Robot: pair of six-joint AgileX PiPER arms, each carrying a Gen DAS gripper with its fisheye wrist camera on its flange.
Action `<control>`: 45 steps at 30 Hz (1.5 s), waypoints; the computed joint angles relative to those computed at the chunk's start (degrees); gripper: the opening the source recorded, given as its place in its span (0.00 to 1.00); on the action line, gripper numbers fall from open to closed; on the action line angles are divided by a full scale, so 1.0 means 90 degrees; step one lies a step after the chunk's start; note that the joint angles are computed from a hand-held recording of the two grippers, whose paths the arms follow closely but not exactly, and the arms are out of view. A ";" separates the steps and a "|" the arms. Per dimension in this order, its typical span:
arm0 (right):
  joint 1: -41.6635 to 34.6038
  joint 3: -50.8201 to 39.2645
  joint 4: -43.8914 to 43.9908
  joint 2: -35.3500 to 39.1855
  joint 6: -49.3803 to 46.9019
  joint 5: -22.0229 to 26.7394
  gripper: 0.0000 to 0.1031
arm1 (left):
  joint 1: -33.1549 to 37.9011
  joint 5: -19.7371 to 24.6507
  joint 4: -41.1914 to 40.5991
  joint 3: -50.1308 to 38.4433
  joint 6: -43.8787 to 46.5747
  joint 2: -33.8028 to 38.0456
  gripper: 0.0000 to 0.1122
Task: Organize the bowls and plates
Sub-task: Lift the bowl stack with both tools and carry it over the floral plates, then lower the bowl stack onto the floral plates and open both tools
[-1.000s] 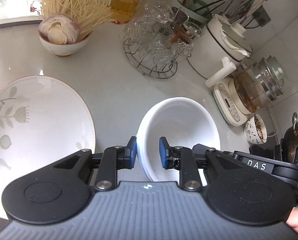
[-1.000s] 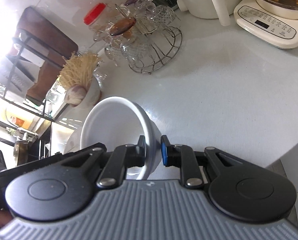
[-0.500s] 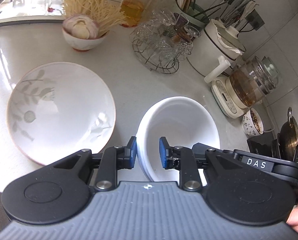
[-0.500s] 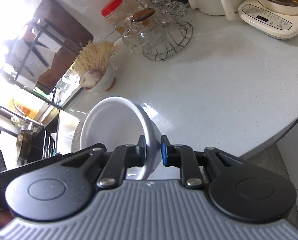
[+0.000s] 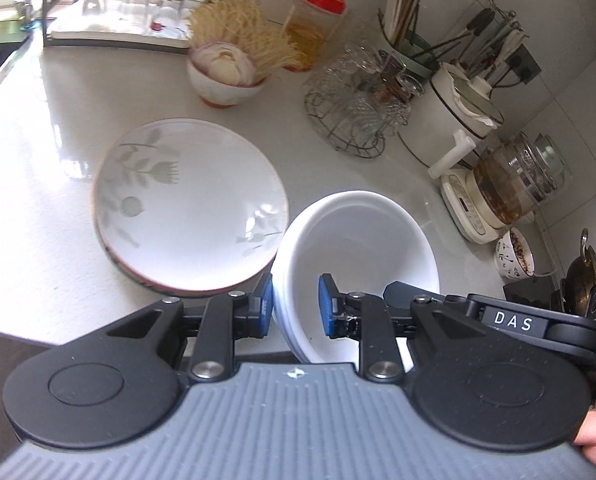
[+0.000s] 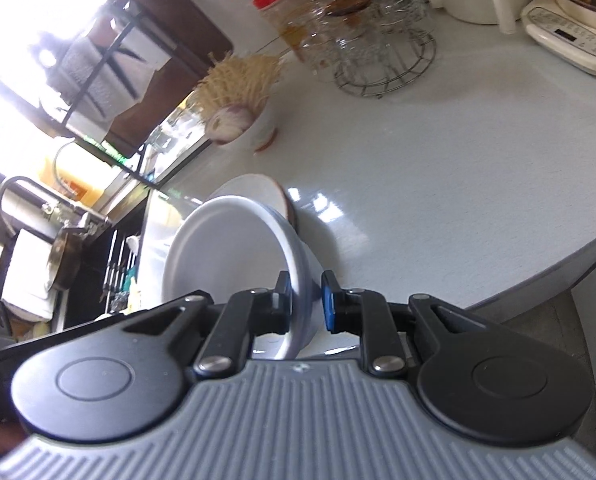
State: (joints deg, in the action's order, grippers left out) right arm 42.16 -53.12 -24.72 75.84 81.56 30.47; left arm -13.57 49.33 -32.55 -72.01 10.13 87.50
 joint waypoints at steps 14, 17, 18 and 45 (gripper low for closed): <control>-0.0008 -0.0715 0.0855 0.0755 -0.1272 -0.0294 0.19 | 0.0664 0.0099 0.0099 0.0218 -0.0032 -0.0285 0.24; -0.0161 -0.0920 0.1231 0.0935 -0.1815 -0.0319 0.19 | 0.0762 0.0113 0.0038 0.0104 -0.0092 -0.0161 0.24; -0.0218 -0.1016 0.1373 0.1013 -0.2018 -0.0313 0.19 | 0.0793 0.0101 0.0018 0.0060 -0.0106 -0.0104 0.24; -0.1470 -0.3852 0.4038 0.3605 -0.5661 0.0754 0.19 | 0.1033 0.0309 0.0383 -0.2105 -0.0856 0.2308 0.24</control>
State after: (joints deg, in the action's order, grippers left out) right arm 28.93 -87.78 11.62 108.29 30.60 37.25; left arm -4.28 52.11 -29.10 -90.95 2.43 108.27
